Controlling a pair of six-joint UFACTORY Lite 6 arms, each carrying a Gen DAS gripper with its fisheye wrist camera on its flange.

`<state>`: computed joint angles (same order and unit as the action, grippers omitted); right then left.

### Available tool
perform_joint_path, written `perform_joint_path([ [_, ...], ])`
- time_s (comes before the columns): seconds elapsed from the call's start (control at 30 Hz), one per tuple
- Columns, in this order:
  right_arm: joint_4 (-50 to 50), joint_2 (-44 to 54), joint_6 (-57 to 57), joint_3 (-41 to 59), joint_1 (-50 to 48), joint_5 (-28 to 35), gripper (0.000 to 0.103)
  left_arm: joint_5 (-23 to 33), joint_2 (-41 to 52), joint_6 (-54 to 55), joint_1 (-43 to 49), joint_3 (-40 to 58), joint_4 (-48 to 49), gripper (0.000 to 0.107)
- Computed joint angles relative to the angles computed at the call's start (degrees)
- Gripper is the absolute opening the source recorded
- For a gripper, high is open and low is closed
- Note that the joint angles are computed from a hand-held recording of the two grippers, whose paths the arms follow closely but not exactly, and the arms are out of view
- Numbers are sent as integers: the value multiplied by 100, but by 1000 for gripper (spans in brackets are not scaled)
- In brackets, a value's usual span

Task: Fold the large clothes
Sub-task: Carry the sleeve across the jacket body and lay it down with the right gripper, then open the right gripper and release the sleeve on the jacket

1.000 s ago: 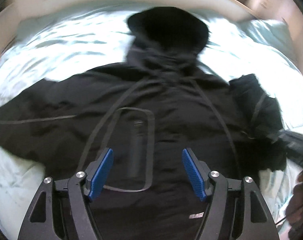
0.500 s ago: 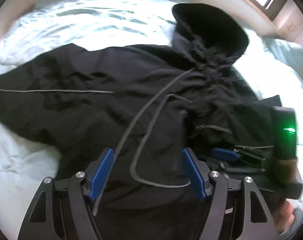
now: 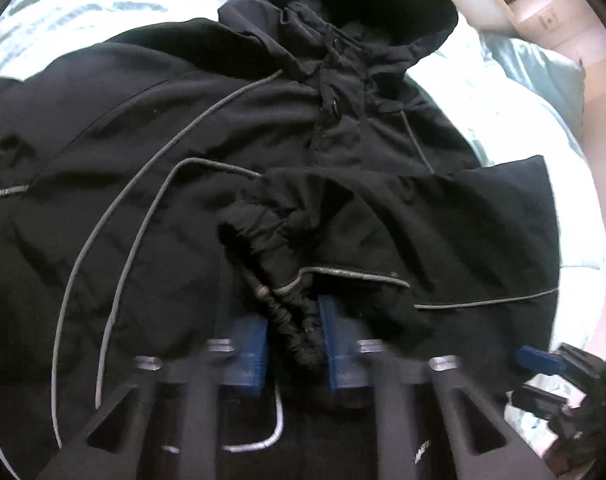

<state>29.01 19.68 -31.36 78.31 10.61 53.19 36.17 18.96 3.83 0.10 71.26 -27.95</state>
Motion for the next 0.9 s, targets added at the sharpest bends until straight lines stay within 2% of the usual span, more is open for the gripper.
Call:
perform_joint_path([
  [0.1, -210, -148, 135, 33, -48, -142, 54, -217, -506, -120, 79, -133, 275, 17],
  [0.27, -535, 136, 447, 559, -123, -365, 54, 32, -1379, -284, 1061, 31, 925, 17],
  [0.43, -1218, 1136, 1168, 1194, 193, -819, 54, 478, -759, 685, 2131, 129, 713, 18],
  [0.5, -2025, 1791, 1975, 1564, 504, -994, 54, 375, -519, 439, 2017, -64, 1283, 20],
  [0.57, -2621, 2418, 2534, 1917, 762, -906, 55, 99, -353, 111, 1900, -361, 1804, 22],
  [0.67, -3053, 2798, 2917, 2125, 950, -935, 57, -133, -431, 21, 1939, -653, 1616, 22],
  [0.7, -3024, 2891, 2929, 2332, 928, -742, 57, -90, -578, -64, 1941, -703, 1646, 22],
  [0.8, -2815, 2695, 2760, 2474, 822, -400, 58, 28, -1372, 30, 2055, -1004, 1418, 23],
  [0.9, -2417, 1434, 2131, 1365, 803, -831, 58, 201, -2671, -119, 1930, -1595, 1309, 23],
])
